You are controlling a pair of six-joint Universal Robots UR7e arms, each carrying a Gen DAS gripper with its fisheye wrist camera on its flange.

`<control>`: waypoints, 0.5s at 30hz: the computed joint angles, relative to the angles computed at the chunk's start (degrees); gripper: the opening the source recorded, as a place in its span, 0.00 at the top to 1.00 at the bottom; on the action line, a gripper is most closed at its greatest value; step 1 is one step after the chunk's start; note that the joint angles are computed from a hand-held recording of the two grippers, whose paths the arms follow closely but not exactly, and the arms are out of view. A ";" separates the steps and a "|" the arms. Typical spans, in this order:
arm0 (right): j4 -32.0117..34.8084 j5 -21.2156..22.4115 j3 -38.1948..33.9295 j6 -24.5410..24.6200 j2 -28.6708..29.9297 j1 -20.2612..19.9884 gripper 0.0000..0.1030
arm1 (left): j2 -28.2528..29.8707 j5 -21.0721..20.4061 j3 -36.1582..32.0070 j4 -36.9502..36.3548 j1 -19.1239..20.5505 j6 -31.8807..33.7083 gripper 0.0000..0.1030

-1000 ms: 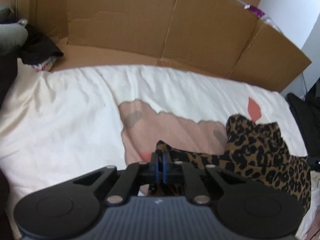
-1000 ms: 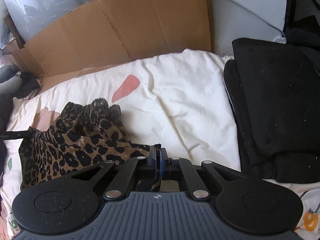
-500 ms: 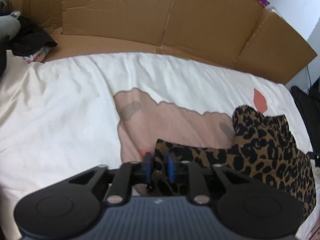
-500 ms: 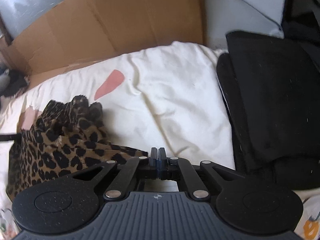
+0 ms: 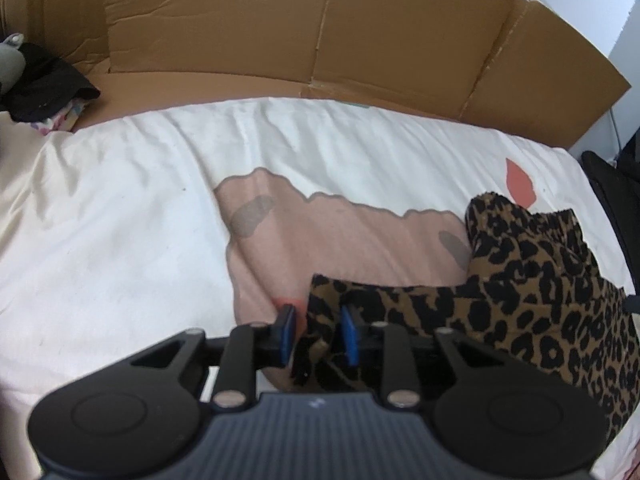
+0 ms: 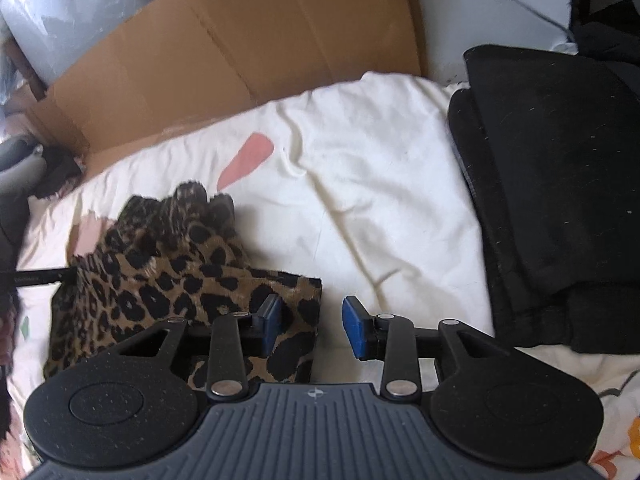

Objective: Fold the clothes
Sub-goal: 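Pinch the folded skirt's edge with both grippers, then open them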

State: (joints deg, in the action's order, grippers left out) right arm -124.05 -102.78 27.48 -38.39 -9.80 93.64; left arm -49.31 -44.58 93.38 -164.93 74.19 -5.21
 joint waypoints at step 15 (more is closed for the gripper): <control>3.71 -4.60 -8.62 -4.09 6.55 1.17 0.61 | 0.44 -0.75 0.60 -2.77 0.22 2.12 0.66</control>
